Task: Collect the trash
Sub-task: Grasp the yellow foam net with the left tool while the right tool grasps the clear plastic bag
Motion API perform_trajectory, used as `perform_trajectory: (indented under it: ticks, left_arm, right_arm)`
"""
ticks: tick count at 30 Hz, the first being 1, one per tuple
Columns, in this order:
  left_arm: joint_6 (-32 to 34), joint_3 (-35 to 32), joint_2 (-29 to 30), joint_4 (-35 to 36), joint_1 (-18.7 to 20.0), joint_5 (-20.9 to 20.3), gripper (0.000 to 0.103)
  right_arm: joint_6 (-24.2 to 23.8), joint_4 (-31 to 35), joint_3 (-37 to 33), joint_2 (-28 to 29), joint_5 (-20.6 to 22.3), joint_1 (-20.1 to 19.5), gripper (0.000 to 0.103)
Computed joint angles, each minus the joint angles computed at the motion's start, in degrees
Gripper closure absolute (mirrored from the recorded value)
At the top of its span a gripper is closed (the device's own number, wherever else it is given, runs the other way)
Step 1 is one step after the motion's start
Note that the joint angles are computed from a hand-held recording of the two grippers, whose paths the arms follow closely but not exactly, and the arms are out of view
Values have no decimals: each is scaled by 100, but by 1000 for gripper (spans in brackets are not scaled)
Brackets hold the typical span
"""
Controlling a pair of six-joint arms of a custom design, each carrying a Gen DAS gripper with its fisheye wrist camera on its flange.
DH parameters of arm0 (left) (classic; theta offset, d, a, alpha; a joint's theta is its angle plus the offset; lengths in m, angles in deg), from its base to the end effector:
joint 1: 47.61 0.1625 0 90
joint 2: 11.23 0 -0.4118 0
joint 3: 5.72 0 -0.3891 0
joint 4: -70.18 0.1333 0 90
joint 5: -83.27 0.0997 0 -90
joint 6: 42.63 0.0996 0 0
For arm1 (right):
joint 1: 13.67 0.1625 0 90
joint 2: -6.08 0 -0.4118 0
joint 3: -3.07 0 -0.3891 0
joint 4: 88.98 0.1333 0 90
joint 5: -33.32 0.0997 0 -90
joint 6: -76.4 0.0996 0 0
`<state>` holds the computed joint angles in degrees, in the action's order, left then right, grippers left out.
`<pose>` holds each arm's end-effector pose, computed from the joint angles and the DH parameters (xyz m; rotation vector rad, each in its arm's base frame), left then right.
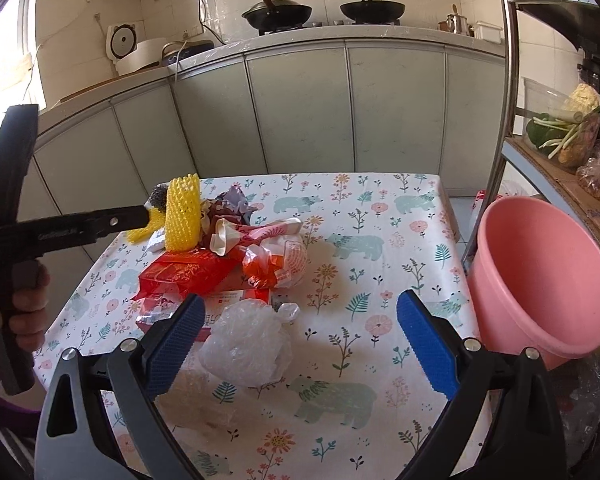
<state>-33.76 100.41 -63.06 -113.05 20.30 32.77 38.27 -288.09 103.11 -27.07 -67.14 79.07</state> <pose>-0.0462 -0.6368 0.1731 0.3440 2.3731 -0.9335 0.1455 -0.6309 0.0243 0.8251 -2.4788 0.8877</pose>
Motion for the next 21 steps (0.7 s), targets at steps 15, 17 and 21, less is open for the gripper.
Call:
perform_trajectory:
  ticks: [15, 17, 21]
  left_arm:
    - [-29, -703, 443, 559, 268, -410, 93]
    - [41, -611, 414, 400, 229, -373, 95]
    - [40, -426, 276, 278, 158, -400, 95]
  right_arm:
    - [213, 1215, -229, -9, 388, -141, 6]
    - [197, 1259, -239, -4, 420, -149, 13]
    - [326, 1681, -328, -19, 368, -172, 43]
